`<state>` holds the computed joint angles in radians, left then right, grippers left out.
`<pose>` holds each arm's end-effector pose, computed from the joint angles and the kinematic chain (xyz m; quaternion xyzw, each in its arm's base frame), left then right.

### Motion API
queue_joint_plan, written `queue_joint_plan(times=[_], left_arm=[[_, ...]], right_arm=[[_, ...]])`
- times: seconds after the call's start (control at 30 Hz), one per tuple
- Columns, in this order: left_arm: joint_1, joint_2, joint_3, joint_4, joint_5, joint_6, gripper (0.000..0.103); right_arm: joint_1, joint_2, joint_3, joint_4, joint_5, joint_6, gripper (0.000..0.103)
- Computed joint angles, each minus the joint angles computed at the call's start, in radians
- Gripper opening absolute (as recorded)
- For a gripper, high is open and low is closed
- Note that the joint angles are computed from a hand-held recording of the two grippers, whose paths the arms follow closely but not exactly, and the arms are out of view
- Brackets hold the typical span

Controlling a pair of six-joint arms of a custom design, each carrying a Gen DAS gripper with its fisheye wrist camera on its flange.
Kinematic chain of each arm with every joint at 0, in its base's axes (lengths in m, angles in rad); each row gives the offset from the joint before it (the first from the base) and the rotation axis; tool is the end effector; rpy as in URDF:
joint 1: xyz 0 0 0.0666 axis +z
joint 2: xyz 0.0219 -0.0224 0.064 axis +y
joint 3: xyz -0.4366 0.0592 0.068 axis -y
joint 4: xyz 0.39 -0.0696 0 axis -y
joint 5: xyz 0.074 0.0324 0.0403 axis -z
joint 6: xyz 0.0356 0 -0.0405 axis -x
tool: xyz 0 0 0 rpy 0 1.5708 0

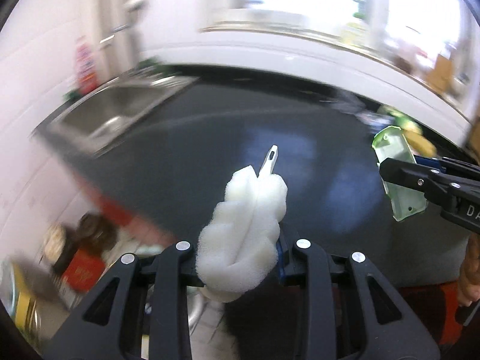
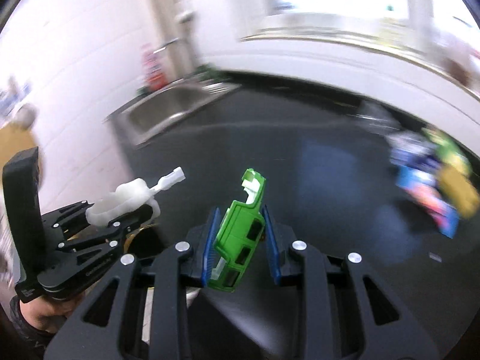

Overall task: Collect trash
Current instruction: 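Carry foam piece and green toy car to the bin and release both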

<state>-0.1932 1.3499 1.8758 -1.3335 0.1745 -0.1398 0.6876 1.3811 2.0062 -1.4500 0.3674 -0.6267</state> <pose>0.3963 -0.0842 0.6883 0.1852 0.9064 -0.0907 0.3687 0.3138 0.2407 0.7215 0.0387 0.9172 0.0841 0.3875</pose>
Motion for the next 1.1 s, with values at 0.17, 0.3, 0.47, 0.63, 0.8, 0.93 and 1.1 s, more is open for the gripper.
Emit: queue_joint_plan(times=[0.17,0.3,0.47,0.63,0.8,0.93,1.1], left_arm=[[0.233,-0.018,-0.055,-0.016,-0.02,-0.027,0.03],[0.363,-0.024,-0.094,-0.025,-0.019,-0.041,0.03],[0.464,-0.023,-0.144,-0.025,0.0,-0.048,0.03],[0.504,0.003,-0.224,0.006,0.027,-0.057,0.03],[0.523,0.07,-0.342,0.109,0.064,-0.045,0.03],[0.526,0.124,-0.409,0.176,0.072,-0.007,0.03],[0.528,0.169,-0.42,0.159,0.112,0.017,0.035]], right_arm=[[0.07,0.195,0.158,0.065,-0.135,0.09,0.029],[0.12,0.338,0.297,0.06,-0.222,0.135,0.029],[0.156,0.492,0.471,-0.01,-0.292,0.172,0.029],[0.16,0.602,0.556,-0.057,-0.34,0.206,0.029],[0.143,0.712,0.576,-0.075,-0.395,0.214,0.029],[0.129,0.768,0.531,-0.066,-0.428,0.204,0.029],[0.122,0.81,0.54,-0.095,-0.447,0.194,0.03]])
